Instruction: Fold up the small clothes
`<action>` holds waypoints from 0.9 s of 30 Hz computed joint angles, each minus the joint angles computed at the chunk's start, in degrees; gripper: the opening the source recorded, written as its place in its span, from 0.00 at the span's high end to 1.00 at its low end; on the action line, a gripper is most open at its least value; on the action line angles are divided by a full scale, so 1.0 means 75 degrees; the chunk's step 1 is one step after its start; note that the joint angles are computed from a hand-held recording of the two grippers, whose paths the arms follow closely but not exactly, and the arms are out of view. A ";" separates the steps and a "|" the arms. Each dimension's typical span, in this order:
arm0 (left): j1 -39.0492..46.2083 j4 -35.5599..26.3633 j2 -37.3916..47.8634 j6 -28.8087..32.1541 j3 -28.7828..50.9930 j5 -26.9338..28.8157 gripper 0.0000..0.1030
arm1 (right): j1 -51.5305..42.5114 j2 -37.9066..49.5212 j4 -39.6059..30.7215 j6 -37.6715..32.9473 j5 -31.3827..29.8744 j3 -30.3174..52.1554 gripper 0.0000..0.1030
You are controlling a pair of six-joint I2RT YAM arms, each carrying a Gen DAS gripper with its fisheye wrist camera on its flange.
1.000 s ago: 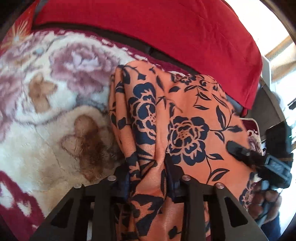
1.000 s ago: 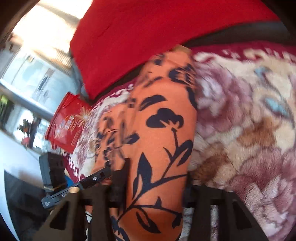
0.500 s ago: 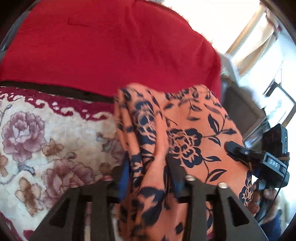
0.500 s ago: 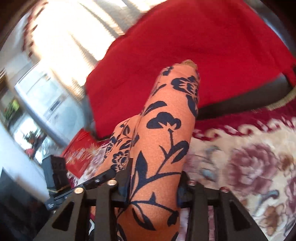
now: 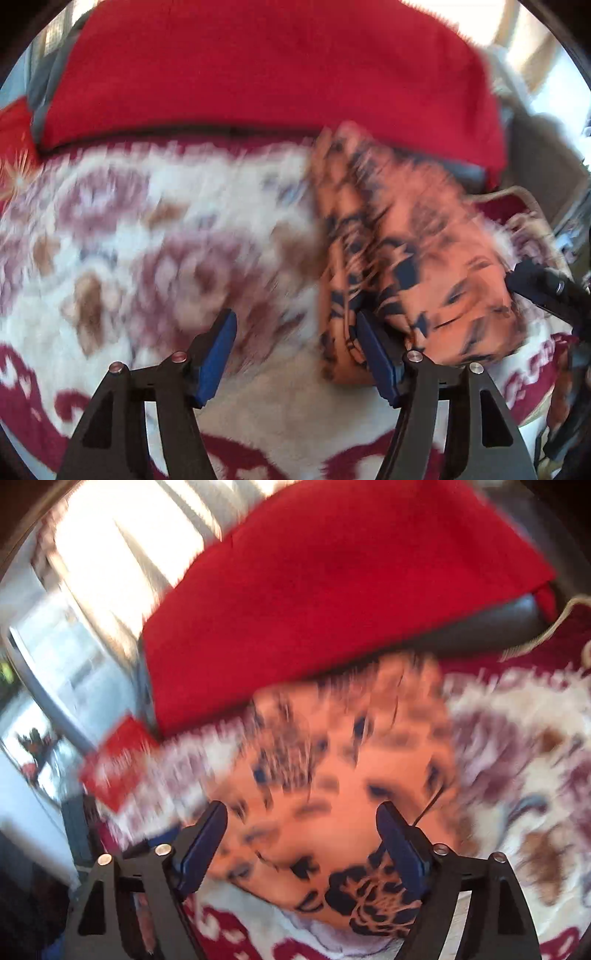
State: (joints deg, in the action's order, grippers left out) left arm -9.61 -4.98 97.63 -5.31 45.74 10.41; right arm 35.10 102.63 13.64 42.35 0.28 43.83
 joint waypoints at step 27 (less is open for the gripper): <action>-0.2771 -0.3401 -0.5923 -0.1189 -0.0699 -0.3368 0.00 | 0.4596 -0.3057 -0.5211 0.3159 0.5746 0.0083 0.06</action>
State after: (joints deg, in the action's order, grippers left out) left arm -30.40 -30.48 53.21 -14.22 40.50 -14.85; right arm 69.57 79.70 -25.44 66.04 43.37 44.45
